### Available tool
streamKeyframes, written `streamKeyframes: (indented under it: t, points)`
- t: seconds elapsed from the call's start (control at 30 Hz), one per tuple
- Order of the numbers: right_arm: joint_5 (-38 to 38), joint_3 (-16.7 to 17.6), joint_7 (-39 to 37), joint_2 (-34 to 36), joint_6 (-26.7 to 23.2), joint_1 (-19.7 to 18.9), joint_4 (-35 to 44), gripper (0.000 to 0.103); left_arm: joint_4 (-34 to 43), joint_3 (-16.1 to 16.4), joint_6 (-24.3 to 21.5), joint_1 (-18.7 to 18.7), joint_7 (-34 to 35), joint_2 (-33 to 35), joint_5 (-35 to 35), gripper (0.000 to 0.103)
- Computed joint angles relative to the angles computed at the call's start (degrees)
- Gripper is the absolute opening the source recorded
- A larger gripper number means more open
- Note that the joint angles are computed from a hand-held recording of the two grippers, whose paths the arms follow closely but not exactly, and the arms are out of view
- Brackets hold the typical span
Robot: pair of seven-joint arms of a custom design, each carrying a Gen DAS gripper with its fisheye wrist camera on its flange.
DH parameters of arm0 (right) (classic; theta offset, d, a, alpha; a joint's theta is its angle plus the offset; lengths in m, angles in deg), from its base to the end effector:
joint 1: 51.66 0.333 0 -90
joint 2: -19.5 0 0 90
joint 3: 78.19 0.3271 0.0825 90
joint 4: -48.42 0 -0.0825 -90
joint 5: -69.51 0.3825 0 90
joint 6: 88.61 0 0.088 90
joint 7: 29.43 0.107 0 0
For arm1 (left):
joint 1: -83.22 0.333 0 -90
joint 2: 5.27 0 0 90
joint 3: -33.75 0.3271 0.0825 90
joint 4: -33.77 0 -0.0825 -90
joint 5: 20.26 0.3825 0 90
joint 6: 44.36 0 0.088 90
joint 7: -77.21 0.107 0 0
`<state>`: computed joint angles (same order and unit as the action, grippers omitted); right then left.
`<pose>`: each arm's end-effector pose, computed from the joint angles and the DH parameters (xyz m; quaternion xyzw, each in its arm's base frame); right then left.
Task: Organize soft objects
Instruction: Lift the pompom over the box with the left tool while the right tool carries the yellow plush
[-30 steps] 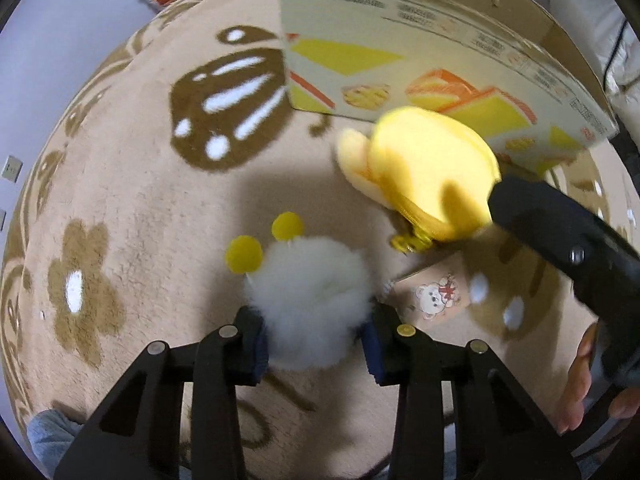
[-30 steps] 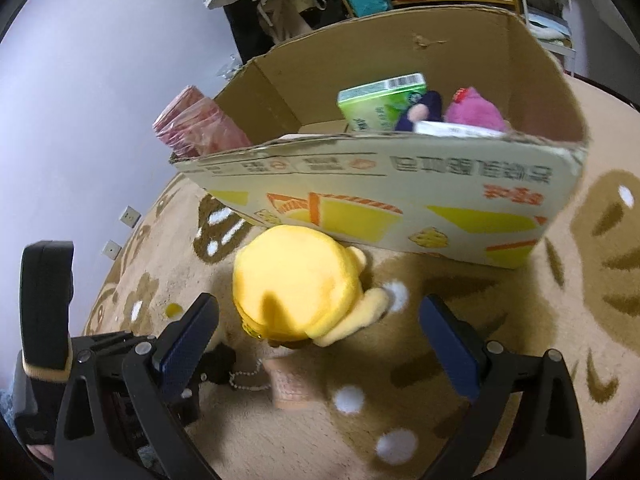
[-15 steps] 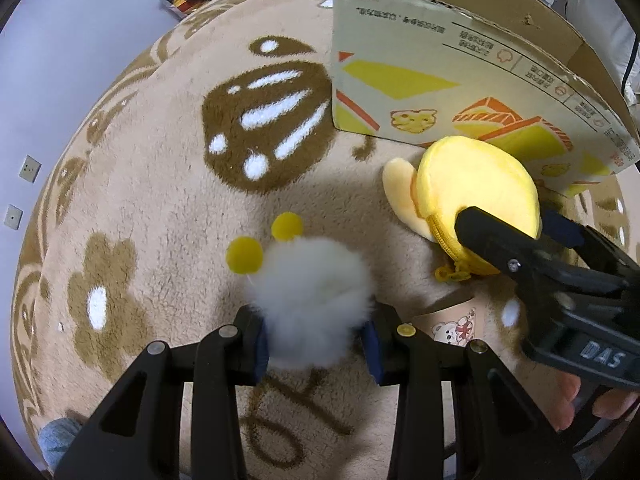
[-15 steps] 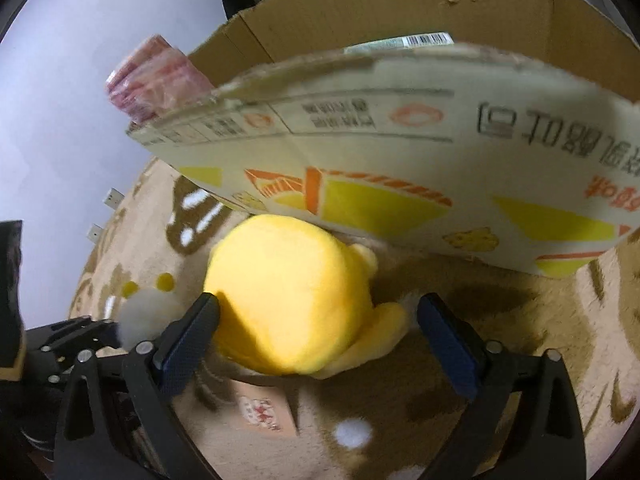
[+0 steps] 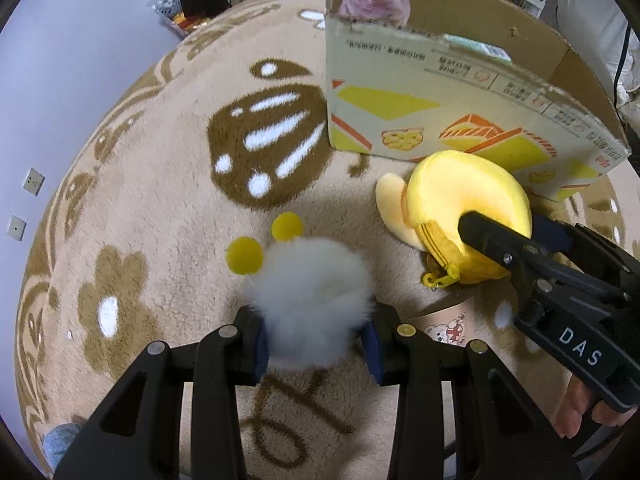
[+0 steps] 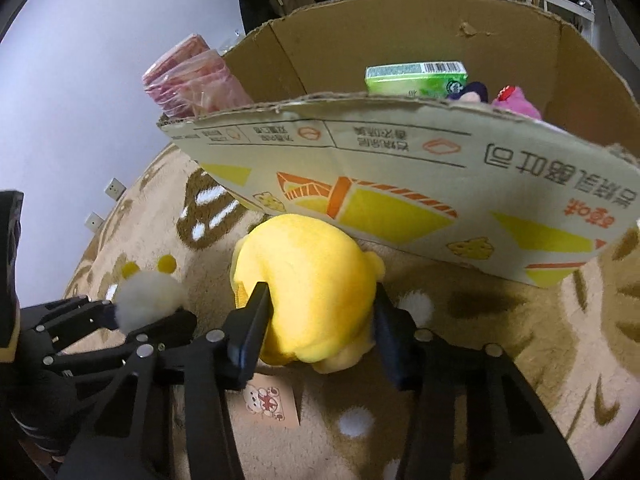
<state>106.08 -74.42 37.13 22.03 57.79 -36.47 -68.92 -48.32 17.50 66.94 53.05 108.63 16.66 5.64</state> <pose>0.5654 0.1849 0.4784 -0.7586 0.5694 -0.0034 0.3168 0.5196 -0.4563 0.5101 -0.7310 0.6587 -0.0912 0.1529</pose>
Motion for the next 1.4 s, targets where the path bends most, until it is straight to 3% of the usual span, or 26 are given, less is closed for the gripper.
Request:
streamKeyframes:
  t: [0.33,0.9,1.23,1.4]
  points:
    - [-3.2,-0.1,2.5,-6.0,3.2,0.0,-4.9,0.049,-2.5,0.1,2.4,-1.3,-1.8,-3.5,5.5,0.036]
    - [-4.2,-0.4,5.1,-19.2,12.7,-2.2,-13.2,0.049,-4.2,-0.4,6.9,-4.4,-4.4,-8.7,21.3,0.036]
    - [-3.1,-0.8,3.3,-20.8,19.6,-2.4,-12.8,0.049,-1.1,0.9,13.3,-5.3,-6.8,-7.9,31.2,0.036]
    - [-3.3,-0.6,3.3,-19.0,21.2,-3.0,-10.8,0.049,4.0,2.2,14.1,-6.6,-4.8,-4.7,34.0,0.036]
